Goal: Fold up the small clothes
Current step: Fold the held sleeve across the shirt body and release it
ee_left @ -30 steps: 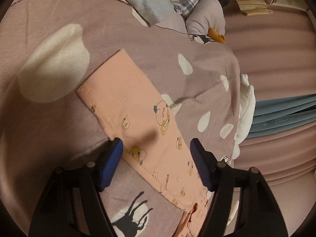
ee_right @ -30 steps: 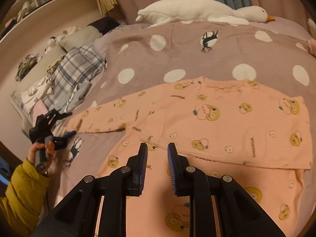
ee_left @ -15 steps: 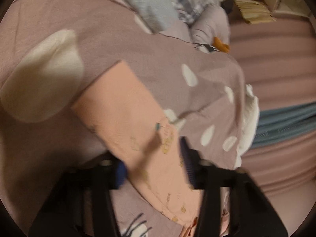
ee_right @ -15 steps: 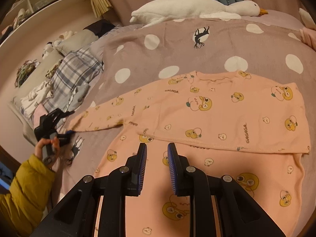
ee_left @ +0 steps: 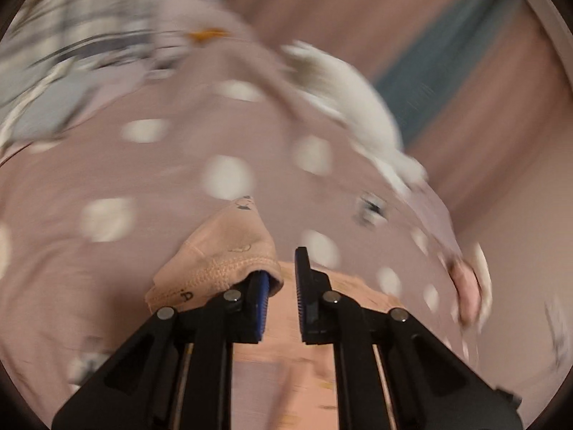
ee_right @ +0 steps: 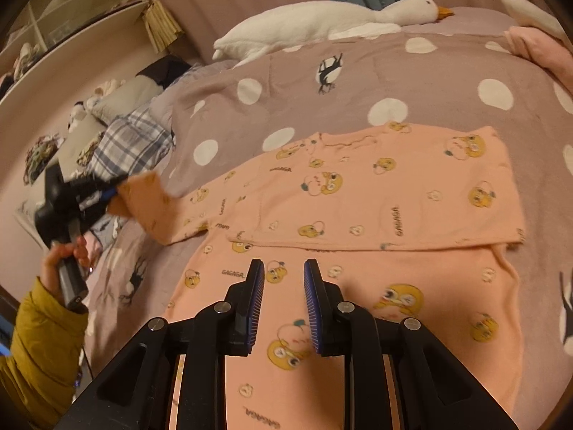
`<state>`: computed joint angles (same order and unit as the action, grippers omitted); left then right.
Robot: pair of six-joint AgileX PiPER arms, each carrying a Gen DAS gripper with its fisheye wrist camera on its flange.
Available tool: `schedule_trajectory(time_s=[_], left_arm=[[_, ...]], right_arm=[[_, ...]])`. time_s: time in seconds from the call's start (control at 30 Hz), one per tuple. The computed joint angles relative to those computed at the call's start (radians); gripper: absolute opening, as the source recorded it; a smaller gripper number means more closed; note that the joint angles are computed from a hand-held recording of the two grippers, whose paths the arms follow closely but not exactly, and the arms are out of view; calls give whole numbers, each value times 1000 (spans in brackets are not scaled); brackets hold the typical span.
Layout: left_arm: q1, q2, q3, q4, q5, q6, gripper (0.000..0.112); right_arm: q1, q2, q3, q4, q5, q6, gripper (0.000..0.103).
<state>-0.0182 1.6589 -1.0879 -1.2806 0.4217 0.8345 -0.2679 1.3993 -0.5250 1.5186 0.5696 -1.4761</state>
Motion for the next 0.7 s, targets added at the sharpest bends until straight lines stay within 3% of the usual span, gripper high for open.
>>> schedule_trajectory(time_s=[0.17,0.3,0.4,0.47,0.5,0.57,0.7], left_arm=[[-293,78,-88,222,-90,-207,11],[-440,200,-178,446,-77,-413,12],[-504,294,-267,649,7,-591,35],[-524,312,-273,706,36,-631,75],[-534,311,-267,733,29,-654,77],[-526,282,-228,698,9,-599,77],[-468,149,-34,403,-58,-296,81]], right_arm=[[-136,-53,42,-53,69,6,22],[-239,-61,61,-95,96,2,22],[-301,-57,69,-120,120,-9,22],[-335,-46,71,-123,136,-15,23],[-350,-39,73,-121,145,-20,23],[-369,-30,74,-115,164,-27,23],[-361,-3,71,-87,185,-38,23]])
